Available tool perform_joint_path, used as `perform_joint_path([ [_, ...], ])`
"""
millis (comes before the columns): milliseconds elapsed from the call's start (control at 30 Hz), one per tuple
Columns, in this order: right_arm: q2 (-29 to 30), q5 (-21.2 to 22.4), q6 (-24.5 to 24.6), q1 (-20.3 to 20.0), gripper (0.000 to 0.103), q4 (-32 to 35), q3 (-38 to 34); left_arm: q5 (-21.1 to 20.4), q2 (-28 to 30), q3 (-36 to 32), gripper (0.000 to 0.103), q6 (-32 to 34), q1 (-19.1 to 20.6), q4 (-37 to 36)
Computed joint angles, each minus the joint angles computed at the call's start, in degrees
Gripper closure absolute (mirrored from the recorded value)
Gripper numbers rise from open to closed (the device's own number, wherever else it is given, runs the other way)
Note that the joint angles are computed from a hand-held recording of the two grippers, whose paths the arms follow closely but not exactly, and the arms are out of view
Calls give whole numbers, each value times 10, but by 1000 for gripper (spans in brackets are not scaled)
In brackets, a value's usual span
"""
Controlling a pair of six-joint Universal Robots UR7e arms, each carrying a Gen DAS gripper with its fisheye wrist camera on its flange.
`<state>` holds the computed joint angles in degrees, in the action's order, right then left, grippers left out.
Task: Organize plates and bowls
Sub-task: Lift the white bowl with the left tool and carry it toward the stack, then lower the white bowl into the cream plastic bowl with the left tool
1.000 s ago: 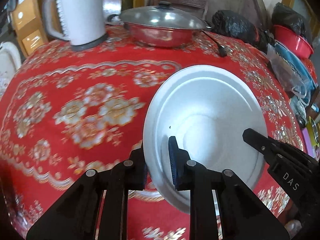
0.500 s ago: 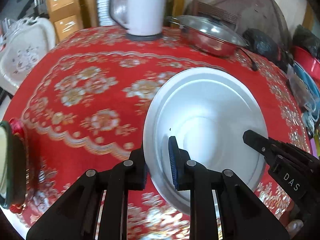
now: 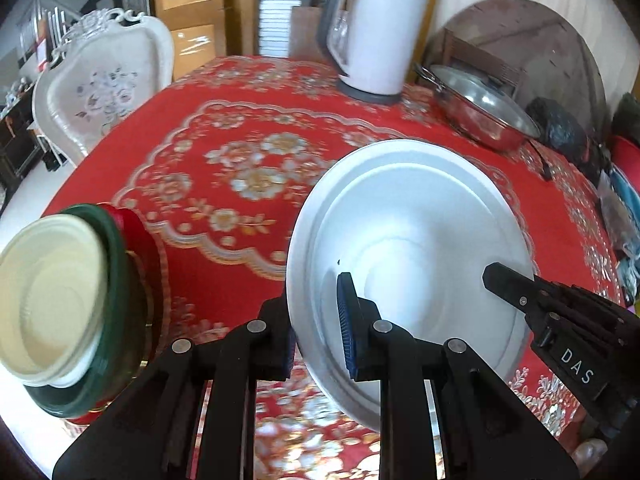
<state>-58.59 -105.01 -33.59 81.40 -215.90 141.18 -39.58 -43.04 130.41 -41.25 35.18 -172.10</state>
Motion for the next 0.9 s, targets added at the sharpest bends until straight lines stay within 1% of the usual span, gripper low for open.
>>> perform_joint_path([
  [267,44,-24,5,54,93,-11,-19,24,-61,48,85,-25,5,10],
  [533,85,-43,12,115,93,0,-52,53,-136,90,85,-65,7,54],
  [667,106,-50,15,145,93,8,-71,69,-187,109,85,-84,8,88],
  [767,118,-47,21,163,93,24,-88,86,-233,123,85,-103,5,129],
  [900,144,-48,25,189,92,39,-111,105,-287,138,85,-136,12,187],
])
